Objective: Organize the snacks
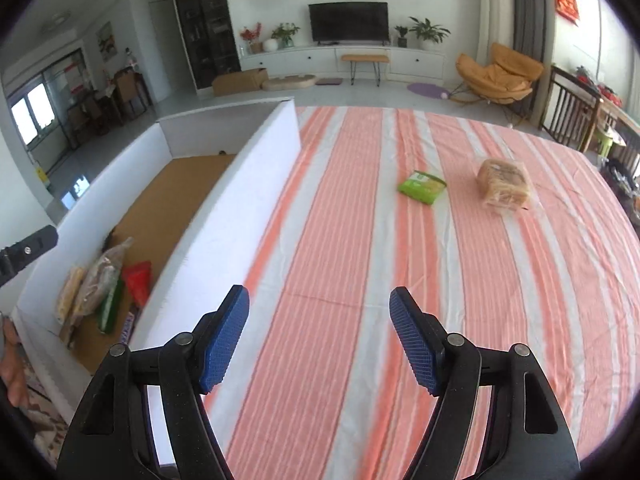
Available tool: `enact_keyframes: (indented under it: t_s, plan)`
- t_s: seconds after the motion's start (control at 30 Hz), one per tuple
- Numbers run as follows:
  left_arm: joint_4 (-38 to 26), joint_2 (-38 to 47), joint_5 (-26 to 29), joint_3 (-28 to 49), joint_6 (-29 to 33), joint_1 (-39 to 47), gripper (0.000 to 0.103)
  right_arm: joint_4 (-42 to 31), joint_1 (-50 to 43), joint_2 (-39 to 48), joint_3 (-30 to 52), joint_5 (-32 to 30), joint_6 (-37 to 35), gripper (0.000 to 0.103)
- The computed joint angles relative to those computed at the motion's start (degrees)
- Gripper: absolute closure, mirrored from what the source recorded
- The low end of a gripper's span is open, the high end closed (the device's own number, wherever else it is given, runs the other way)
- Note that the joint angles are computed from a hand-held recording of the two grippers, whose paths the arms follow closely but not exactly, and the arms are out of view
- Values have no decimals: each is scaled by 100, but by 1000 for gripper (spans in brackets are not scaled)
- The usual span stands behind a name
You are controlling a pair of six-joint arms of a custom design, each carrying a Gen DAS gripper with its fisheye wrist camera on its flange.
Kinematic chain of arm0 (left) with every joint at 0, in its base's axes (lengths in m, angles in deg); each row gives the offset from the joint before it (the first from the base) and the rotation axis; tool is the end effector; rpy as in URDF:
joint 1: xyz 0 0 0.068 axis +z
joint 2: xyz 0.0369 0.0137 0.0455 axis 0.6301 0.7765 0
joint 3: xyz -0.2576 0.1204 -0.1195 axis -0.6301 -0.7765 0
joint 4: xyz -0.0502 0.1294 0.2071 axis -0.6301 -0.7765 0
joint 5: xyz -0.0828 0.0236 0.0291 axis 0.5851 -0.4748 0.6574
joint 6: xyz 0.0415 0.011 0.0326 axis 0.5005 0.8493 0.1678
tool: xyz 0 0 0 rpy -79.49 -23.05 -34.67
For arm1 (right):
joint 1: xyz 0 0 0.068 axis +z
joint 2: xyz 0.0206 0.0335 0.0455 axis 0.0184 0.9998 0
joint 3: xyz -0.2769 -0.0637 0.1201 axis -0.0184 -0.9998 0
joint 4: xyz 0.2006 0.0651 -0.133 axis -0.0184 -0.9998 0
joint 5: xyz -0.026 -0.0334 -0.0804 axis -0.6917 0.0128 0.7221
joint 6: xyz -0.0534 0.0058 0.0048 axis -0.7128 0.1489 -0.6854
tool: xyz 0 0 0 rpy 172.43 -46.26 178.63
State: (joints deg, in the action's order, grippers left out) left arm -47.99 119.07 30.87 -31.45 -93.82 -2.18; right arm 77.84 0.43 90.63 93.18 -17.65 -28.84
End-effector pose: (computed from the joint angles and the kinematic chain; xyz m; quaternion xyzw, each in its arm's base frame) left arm 0.2383 -0.1747 0.2007 -0.3384 0.8395 0.0490 0.4224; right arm 0.4080 0.0108 0.1760 -0.2883 0.8891 0.1314 0.3304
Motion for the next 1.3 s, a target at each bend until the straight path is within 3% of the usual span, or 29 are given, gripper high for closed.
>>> enact_keyframes:
  t_s: [0.13,0.33,0.47,0.63,0.7,0.8,0.9,1.3]
  plan:
    - [727,793,468,1184,1243,-223,2,-22,-750,925,1069,670,383,27]
    - [471,2585,1610,3528,2294,-407,2,-290,-1545,1893,2341,952,1006,27]
    - [-524,4071,1794,5513,2559,-335,2,-795,-1857,2308,3007,621,1723,27]
    - [-1828,5657,1508,7706,2743,-97,2,-309,-1889,2169,2700,564,1879,27]
    - [-2151,6076,1479,8252,2832,12,2,-163,-1852,2154,2617,663,1851,27]
    - [-1600,5899,1642,7579,2787,129,0,-117,-1797,2177,2610,824,1823,27]
    - [-1526,5849,1742,7455,2579,199,0,-259,-1759,2326,2800,967,1791,27]
    - [-1544,5907,1741,7516,2580,200,0,-393,-1602,2448,2856,1436,1511,27]
